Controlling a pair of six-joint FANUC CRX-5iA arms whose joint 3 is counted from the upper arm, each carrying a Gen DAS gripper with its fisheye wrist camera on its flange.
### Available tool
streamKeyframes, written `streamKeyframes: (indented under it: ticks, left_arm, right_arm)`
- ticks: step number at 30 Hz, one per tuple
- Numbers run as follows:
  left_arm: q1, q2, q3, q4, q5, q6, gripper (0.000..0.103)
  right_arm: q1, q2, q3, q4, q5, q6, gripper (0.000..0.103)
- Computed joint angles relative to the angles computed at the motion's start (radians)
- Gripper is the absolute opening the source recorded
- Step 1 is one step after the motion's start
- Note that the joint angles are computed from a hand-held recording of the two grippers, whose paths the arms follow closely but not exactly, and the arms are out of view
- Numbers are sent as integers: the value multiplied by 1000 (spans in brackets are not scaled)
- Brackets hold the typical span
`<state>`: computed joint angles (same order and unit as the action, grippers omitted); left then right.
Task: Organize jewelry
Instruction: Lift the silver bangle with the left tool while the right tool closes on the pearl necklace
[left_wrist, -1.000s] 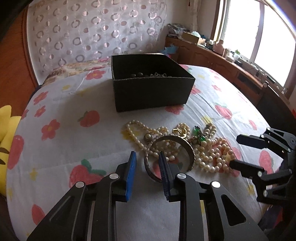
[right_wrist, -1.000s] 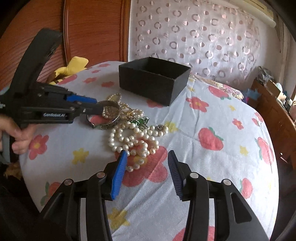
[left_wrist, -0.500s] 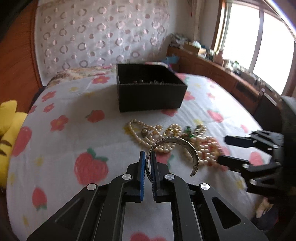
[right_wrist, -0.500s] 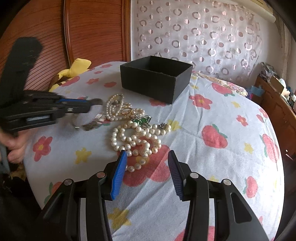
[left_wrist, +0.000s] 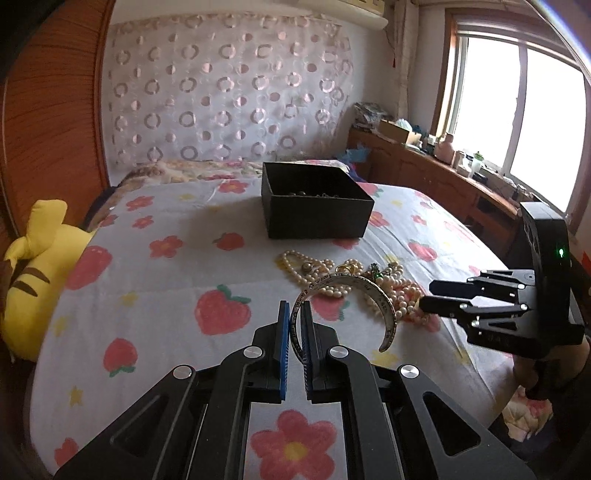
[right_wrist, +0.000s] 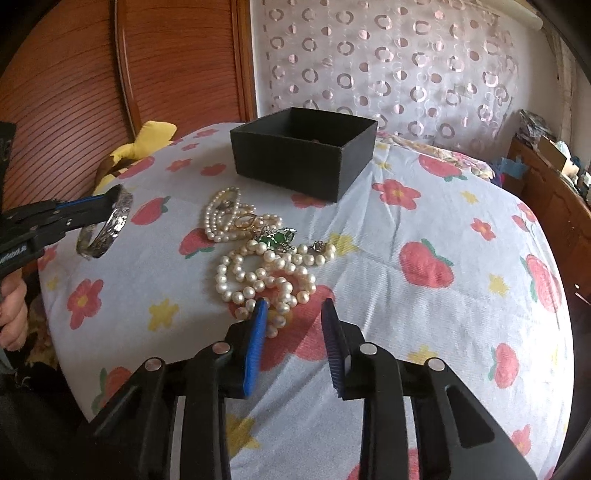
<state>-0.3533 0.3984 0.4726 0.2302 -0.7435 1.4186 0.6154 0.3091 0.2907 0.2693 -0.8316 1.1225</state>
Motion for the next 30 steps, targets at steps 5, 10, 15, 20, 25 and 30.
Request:
streamKeyframes:
  ticks: [5, 10, 15, 20, 25, 30]
  left_arm:
    - [6, -17, -39, 26, 25, -12, 5]
    - [10, -35, -73, 46, 49, -20, 5]
    - [10, -42, -90, 72, 65, -44, 5]
    - [9, -40, -91, 81, 67, -56, 5]
    - [6, -40, -93, 81, 73, -57, 5]
    - [2, -50, -103, 85, 87, -63, 5]
  right_arm:
    - [6, 38, 48, 31, -49, -19, 25]
    - [11, 62, 84, 41, -97, -9, 24]
    - [20, 45, 53, 53, -81, -19, 15]
    - [20, 39, 57, 22, -82, 27, 9]
    - [20, 1, 13, 33, -37, 6, 8]
    - [26, -61, -40, 96, 33, -41, 8]
